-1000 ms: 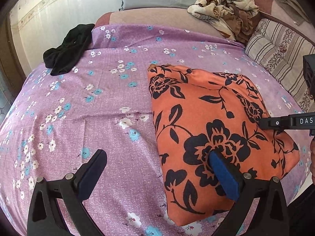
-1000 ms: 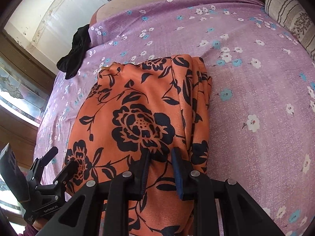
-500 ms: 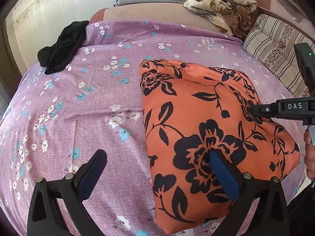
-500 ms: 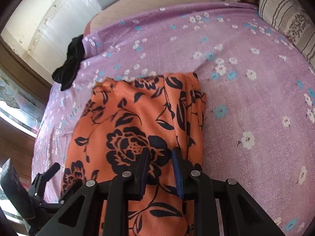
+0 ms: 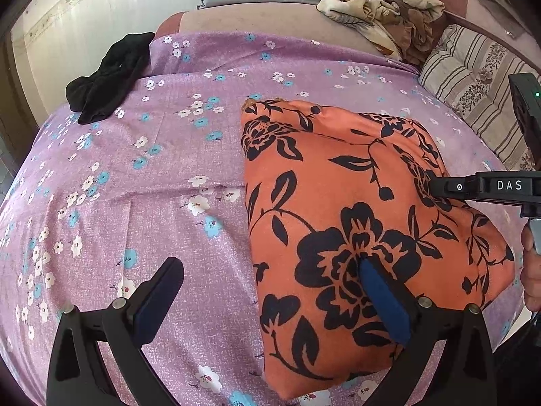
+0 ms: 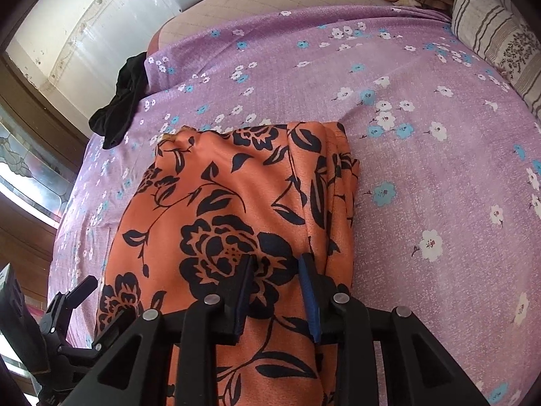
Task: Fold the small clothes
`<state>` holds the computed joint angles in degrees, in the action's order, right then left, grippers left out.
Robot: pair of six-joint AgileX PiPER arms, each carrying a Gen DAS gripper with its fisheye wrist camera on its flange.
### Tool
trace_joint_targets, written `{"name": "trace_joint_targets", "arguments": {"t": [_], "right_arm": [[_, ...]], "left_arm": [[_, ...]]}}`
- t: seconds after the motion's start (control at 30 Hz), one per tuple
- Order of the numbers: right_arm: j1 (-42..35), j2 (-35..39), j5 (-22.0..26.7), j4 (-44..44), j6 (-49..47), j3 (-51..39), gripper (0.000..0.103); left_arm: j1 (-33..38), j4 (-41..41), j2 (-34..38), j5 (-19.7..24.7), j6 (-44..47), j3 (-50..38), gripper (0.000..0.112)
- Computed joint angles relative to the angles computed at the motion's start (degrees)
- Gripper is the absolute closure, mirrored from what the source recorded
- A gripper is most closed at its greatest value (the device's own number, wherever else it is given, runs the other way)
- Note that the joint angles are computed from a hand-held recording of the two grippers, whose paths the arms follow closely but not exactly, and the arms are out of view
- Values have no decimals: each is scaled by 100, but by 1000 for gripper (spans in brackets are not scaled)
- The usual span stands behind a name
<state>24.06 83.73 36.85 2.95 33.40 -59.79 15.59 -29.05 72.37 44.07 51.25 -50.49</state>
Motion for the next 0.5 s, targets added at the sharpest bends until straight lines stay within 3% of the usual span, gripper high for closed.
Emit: {"name": "trace_joint_targets", "arguments": {"t": [0.37, 0.5], "right_arm": [[291, -172, -48, -600, 577, 189, 69], [345, -283, -82, -706, 660, 312, 69]], "left_arm": [[254, -440, 142, 17, 433, 156, 9], [111, -251, 18, -207, 288, 282, 9]]}}
